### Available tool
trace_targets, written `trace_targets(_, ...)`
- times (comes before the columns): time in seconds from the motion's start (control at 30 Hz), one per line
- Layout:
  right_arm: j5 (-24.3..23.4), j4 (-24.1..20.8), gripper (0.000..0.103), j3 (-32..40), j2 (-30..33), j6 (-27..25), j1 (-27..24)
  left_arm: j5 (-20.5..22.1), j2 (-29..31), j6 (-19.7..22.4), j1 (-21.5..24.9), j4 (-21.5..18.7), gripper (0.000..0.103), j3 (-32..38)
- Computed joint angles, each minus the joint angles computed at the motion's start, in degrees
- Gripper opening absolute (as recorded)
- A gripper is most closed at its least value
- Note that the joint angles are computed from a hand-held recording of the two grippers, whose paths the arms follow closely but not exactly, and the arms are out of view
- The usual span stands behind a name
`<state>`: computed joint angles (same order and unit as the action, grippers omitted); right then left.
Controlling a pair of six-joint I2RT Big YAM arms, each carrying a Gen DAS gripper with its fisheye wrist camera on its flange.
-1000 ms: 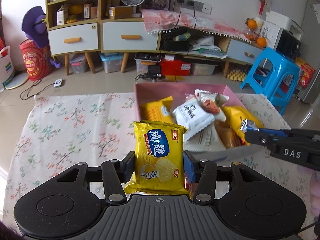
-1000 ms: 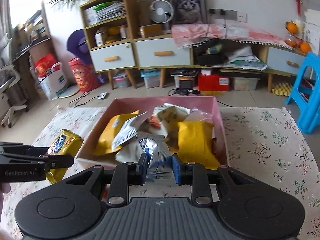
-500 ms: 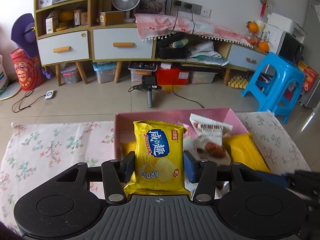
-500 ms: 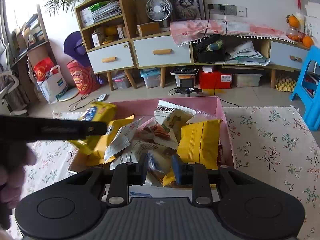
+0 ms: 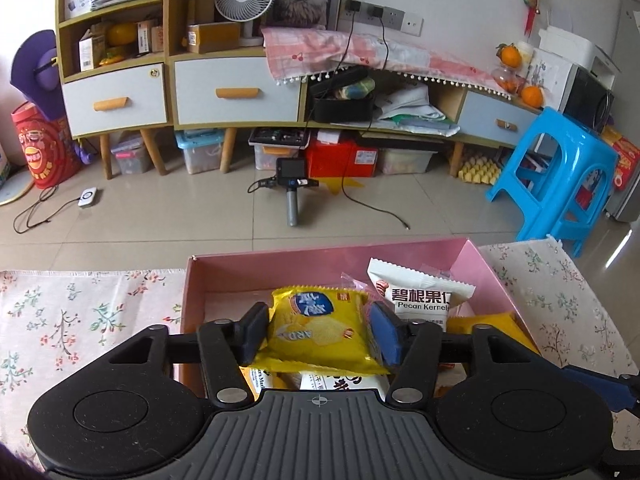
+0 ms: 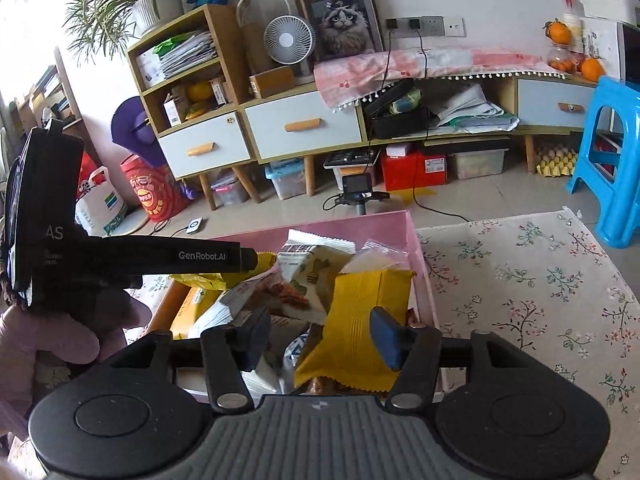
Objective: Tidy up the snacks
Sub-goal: 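Carry both packets over the pink box and open both tools to drop them, then grasp the orange biscuit packet with the left tool while the right tool approaches the red candy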
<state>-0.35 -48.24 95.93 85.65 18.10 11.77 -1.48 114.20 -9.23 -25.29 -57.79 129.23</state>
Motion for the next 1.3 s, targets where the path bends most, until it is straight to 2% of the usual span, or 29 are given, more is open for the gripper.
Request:
trace_targets(0.13, 0.48, -0.15, 0.055, -0.16, -0.05, -0.33, -0.11, -0.89, -0.85, 0.14, -0.19, 0.73, 0.075, -1.23)
trace_targets(0.4, 1.12, -1.02, 0.064, -0.28, -0.73, 0.2, -0.06, -1.16, -3.35, 0.77, -0.26, 0.83, 0.078, -3.99)
trace_targets(0.5, 1.24, -1.16, 0.068, -0.41, -1.16, -0.07, 0.1, -1.33, -5.45, 0.91, -0.24, 1.65, 0.086, -6.64)
trace_targets(0.9, 2.23, -3.13, 0.085, -0.77, -2.86, -1.38, 1.56, -0.95, -13.84, 1.36, 0.87, 2.77, 0.09, -17.32)
trace_targets(1.3, 4.42, -5.38, 0.092, -1.39, -3.77, -3.13, 3.9, 0.19, -21.39, 1.65, 2.66, 2.54, 0.095, -27.2)
